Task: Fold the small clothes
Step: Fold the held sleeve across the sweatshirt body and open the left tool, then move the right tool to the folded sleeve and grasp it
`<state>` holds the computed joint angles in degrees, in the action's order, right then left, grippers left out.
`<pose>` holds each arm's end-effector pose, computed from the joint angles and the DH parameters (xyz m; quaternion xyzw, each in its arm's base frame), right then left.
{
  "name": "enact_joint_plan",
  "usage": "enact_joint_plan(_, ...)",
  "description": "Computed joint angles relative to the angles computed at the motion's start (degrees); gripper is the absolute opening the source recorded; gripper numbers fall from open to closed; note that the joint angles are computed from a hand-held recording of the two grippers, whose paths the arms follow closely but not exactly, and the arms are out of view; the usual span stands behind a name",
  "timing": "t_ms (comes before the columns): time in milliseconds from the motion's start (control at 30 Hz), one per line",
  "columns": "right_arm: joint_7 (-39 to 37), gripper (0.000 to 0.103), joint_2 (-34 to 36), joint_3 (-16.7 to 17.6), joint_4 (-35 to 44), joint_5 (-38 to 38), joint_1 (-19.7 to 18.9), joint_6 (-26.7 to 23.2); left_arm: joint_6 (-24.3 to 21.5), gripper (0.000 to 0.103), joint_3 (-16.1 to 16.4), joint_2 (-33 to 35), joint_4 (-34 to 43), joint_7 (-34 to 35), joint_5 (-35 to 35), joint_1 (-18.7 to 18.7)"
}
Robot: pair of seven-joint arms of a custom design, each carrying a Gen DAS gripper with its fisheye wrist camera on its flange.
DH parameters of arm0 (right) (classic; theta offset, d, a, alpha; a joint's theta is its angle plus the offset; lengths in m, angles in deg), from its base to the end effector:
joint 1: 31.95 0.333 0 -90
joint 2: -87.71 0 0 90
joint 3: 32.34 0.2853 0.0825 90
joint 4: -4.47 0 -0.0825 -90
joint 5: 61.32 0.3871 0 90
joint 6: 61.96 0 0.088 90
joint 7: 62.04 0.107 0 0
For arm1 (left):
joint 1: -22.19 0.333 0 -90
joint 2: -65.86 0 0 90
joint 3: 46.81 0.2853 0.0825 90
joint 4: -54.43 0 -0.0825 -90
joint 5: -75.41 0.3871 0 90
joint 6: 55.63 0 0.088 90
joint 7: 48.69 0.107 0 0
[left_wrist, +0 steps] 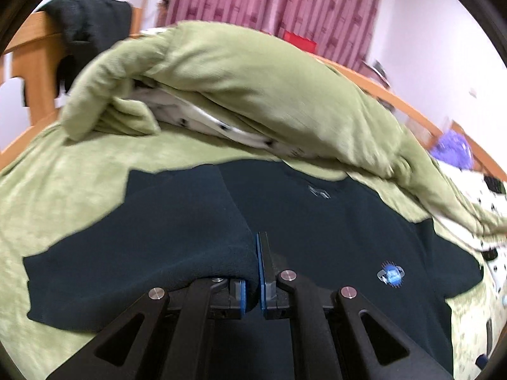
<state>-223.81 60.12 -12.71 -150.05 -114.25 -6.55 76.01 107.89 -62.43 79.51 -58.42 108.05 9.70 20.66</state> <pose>0.2999 0.2784 0.3618 -0.4874 0.7777 -0.3129 0.2446 0.6117 -0.1298 0.3709 -0.4955 0.7581 -0.4052 0.1248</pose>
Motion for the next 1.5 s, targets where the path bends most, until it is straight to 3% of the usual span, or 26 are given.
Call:
enact_joint_plan(233,0.98,0.078,-1.94,0.20,-1.28,-0.33,-0.19,1.04,2.86,0.006,-1.42,0.76,-4.05,-3.43,5.50,-3.57)
enact_joint_plan(500,0.87,0.078,-2.18,0.68,-1.48,-0.34,-0.18,1.58,-1.13,0.011,0.07,3.17,-4.51,-14.34,16.75,-3.65)
enact_joint_plan(567,0.69,0.078,-1.87,0.57,-1.30,-0.26,-0.25,1.82,-1.66,0.020,-0.44,2.33,-5.53,-14.06,17.15,-2.76)
enact_joint_plan(600,0.56,0.078,-1.63,0.54,-1.17,-0.20,-0.27,1.89,-1.14,0.034,-0.52,1.76,-6.28,-14.00,17.54,-2.72)
enact_joint_plan(633,0.34,0.078,-1.37,0.46,-0.98,-0.16,-0.31,1.94,-0.41,0.055,-0.52,1.06,-7.16,-13.93,17.99,-2.77)
enact_joint_plan(700,-0.02,0.078,-0.85,0.50,-0.57,-0.07,-0.29,1.78,1.74,0.076,-2.36,-1.15,-9.59,-8.40,13.13,-1.11)
enact_joint_plan(733,-0.17,0.078,-0.70,0.45,-0.44,-0.13,-0.30,1.78,2.21,0.076,-3.61,-2.51,-10.63,-2.99,7.80,0.22)
enact_joint_plan(800,-0.19,0.078,-0.48,0.69,-0.25,-0.25,-0.16,1.45,1.77,0.076,-2.86,-5.22,-12.79,1.86,3.42,0.37)
enact_joint_plan(1033,0.00,0.078,0.78,1.26,0.77,-0.95,0.66,0.27,-1.33,0.076,4.25,-11.71,-18.13,3.26,0.15,-0.88)
enact_joint_plan(1133,-0.80,0.078,2.12,1.69,2.06,-1.70,1.37,-1.13,-4.41,0.076,7.68,-13.84,-19.44,1.00,0.63,0.44)
enact_joint_plan(1233,-1.54,0.078,4.95,1.19,4.26,-3.87,1.32,-0.22,-4.11,0.076,9.67,-14.46,-19.73,1.21,-1.87,1.53)
enact_joint_plan(1300,-1.94,0.073,7.66,0.23,6.47,-5.63,0.93,1.62,-2.81,0.076,10.23,-14.00,-19.48,1.26,-2.96,2.01)
enact_joint_plan(1400,-4.11,0.050,12.33,-2.05,10.52,-8.52,-0.02,6.31,-3.71,0.076,10.93,-12.00,-17.56,-0.04,-2.88,3.30)
enact_joint_plan(1500,-4.48,0.049,18.30,-3.29,16.61,-13.29,-0.99,7.41,-3.93,0.076,10.78,-9.83,-15.91,0.85,-3.95,4.76)
